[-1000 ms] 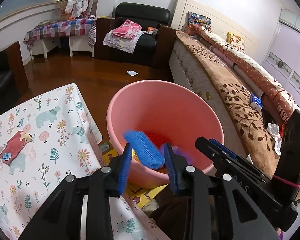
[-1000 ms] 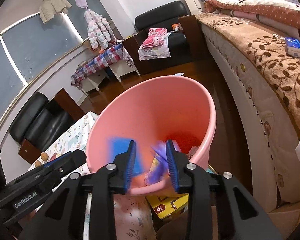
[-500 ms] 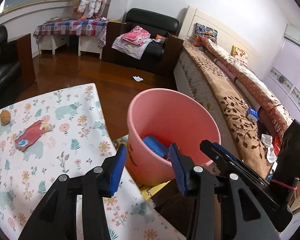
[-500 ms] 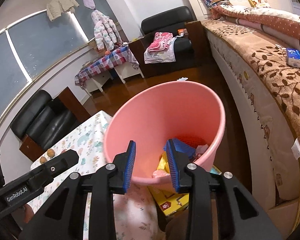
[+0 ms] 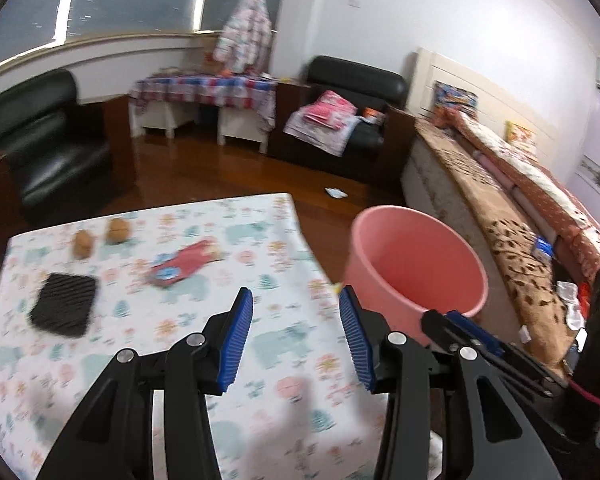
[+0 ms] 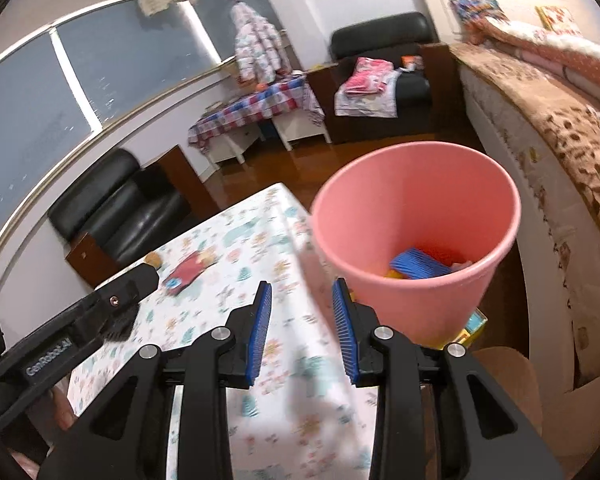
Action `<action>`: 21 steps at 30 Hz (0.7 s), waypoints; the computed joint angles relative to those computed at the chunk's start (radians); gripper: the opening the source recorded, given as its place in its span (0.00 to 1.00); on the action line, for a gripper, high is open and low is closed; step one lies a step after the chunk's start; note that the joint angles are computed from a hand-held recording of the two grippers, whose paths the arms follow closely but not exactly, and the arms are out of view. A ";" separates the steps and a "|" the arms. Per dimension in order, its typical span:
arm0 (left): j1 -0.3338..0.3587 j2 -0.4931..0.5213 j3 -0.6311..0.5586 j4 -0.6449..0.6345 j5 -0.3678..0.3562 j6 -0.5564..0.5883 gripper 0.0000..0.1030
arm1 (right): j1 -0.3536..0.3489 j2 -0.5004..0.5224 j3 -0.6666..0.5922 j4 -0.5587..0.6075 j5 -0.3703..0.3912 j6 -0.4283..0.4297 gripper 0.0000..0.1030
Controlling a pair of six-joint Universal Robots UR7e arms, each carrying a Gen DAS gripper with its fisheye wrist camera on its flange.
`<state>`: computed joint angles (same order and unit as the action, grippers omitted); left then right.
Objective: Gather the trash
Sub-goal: 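Move both tools back over the table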
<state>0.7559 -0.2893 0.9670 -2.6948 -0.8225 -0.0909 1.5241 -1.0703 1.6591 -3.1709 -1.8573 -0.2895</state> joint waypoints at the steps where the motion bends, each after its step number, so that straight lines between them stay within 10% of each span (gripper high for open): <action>1: -0.001 -0.016 0.028 -0.013 0.015 -0.007 0.43 | 0.005 -0.002 0.007 -0.002 0.005 -0.003 0.32; 21: -0.049 -0.206 0.378 -0.189 0.196 -0.130 0.43 | 0.086 -0.062 0.151 -0.027 0.013 -0.109 0.31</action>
<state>0.7070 -0.4958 1.3452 -2.8834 -0.6261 -0.2211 1.6100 -1.1322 1.8105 -3.1983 -1.8443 -0.3989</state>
